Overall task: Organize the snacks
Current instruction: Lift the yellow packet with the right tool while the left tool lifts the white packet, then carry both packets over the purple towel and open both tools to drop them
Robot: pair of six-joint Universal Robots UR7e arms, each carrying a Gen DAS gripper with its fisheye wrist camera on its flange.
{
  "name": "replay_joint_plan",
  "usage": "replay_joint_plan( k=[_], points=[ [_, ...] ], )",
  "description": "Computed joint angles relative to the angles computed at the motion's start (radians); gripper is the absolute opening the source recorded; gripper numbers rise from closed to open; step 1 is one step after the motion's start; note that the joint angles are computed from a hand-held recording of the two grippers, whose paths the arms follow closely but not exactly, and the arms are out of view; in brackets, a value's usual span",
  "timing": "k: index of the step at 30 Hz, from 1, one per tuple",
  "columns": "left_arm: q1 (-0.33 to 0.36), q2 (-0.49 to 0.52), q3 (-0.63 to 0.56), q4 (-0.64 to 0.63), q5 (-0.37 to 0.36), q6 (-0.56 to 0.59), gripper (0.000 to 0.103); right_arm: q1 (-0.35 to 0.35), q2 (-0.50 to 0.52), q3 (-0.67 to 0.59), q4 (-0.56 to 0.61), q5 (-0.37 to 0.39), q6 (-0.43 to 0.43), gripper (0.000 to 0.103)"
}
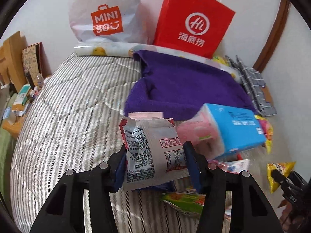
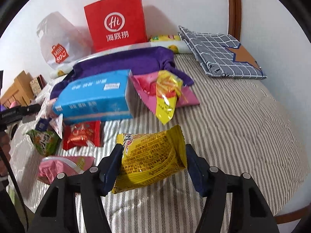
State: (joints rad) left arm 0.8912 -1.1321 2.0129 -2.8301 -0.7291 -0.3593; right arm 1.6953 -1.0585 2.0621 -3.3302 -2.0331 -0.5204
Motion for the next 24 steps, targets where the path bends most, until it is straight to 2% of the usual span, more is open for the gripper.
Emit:
replay_joint_plan(
  k=[5, 11, 20, 24],
  points=[
    [-0.029, -0.002, 0.005, 0.006, -0.014, -0.001, 0.054, 0.006, 0.002, -0.029, 0.016, 0.007, 0.024, 0.061],
    [-0.067, 0.017, -0.01, 0.025, -0.036, 0.013, 0.054, 0.026, 0.025, -0.071, 0.011, -0.027, 0.019, 0.061],
    [-0.096, 0.076, -0.075, 0.042, -0.084, 0.085, 0.054, 0.054, 0.058, -0.137, 0.003, 0.008, -0.022, 0.061],
    [-0.092, 0.092, -0.115, 0.061, -0.093, 0.103, 0.054, 0.062, 0.077, -0.191, 0.028, 0.019, -0.012, 0.061]
  ],
)
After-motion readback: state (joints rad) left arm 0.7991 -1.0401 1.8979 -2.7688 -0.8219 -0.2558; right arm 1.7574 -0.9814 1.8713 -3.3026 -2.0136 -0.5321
